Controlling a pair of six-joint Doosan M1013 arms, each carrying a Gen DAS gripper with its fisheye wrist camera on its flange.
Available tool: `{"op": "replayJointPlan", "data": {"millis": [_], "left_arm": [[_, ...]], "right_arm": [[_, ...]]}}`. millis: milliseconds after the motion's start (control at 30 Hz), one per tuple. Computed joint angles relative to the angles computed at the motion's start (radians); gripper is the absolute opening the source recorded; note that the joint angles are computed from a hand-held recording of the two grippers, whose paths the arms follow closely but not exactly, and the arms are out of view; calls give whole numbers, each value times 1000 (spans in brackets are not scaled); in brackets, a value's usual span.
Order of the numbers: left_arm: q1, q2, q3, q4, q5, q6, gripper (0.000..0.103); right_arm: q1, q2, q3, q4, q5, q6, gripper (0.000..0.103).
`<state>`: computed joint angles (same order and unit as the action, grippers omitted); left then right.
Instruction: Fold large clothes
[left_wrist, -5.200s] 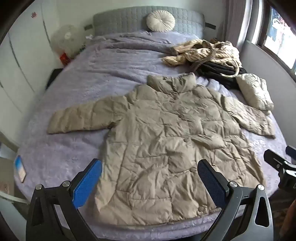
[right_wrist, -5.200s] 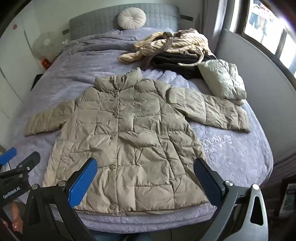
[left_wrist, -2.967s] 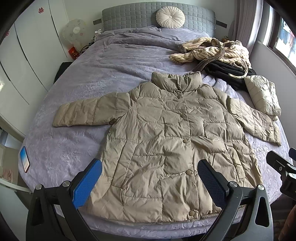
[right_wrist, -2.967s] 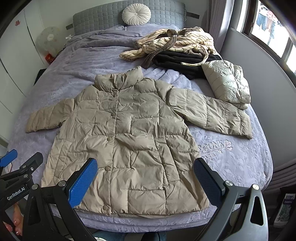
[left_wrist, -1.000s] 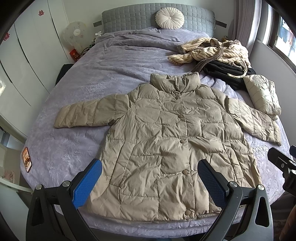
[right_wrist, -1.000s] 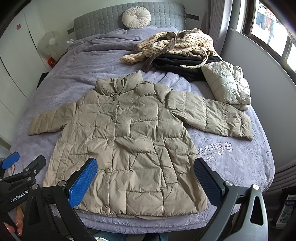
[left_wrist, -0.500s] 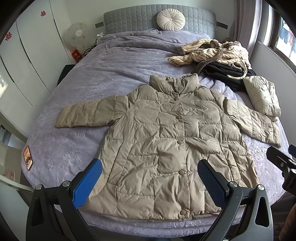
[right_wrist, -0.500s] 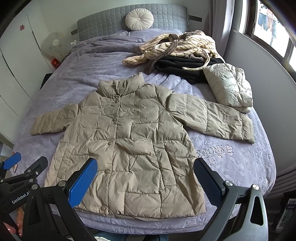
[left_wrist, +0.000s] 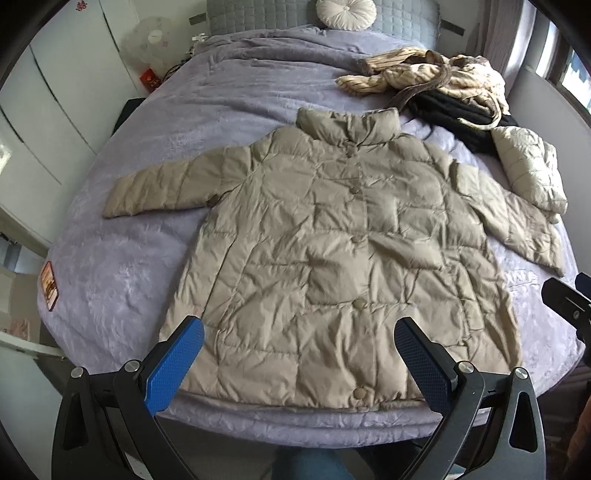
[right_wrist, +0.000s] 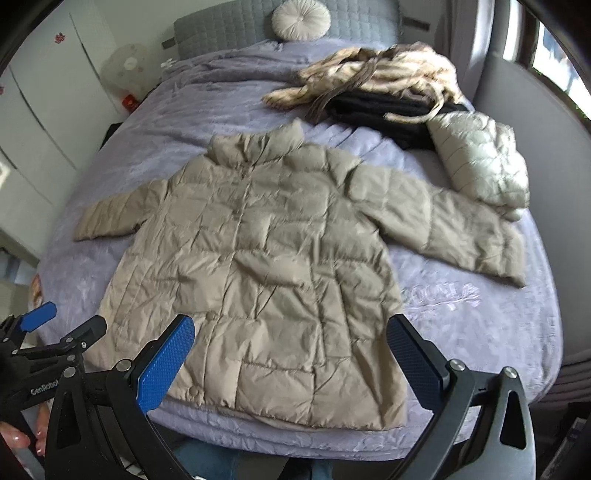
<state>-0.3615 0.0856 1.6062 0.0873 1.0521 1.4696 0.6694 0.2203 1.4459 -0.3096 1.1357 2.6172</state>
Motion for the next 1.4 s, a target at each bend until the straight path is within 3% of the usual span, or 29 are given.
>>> {"op": "replayJointPlan", "data": {"millis": [200,267,400,500,633,733,933,967,1033,1067,1100,1133,1167,1267,1367,1400], "left_arm": [[84,40,-22,-65,-19,47,103],[111,70,-44,-65,-28,79,103],[206,166,-126,-139,-55,222,103],[281,249,-197,-225,-66,334,103],[353,371,-303,-274,-48,376,103],[398,468,-388,-301,-33,359,103],[450,594,-491,-332,12,267,103],[456,608,-500,-342,15,255,103],[466,632,-516,-358,18,236,103],[471,644,-523,-371,20,235,103],[476,658,-532,-390,22,240,103],[478,664,-536,-396,22,240,103],[481,676,-543,-411,21,237,103],[487,698,-561,-463,14,220,103],[485,704,-563,-488,-41,193,102],[482,702,-558,-483,-65,187,93]], "right_arm": [[-10,22,1,51,-22,-20,103],[-10,53,-28,62,-34,-15,103],[-15,145,-113,160,-43,-17,103],[-4,255,-242,215,8,-35,103],[10,380,-408,230,86,-47,103],[11,460,-514,227,116,-55,103],[-8,611,-727,215,149,-96,102],[-12,637,-767,215,153,-105,99],[-21,691,-847,224,145,-127,81],[-27,718,-886,237,145,-138,59],[-36,746,-923,268,130,-154,26],[-42,770,-956,297,120,-161,12],[-47,789,-981,319,108,-164,8],[-53,871,-1109,328,104,-196,8],[-54,919,-1187,332,97,-210,8],[-56,931,-1197,346,91,-219,8]]}}
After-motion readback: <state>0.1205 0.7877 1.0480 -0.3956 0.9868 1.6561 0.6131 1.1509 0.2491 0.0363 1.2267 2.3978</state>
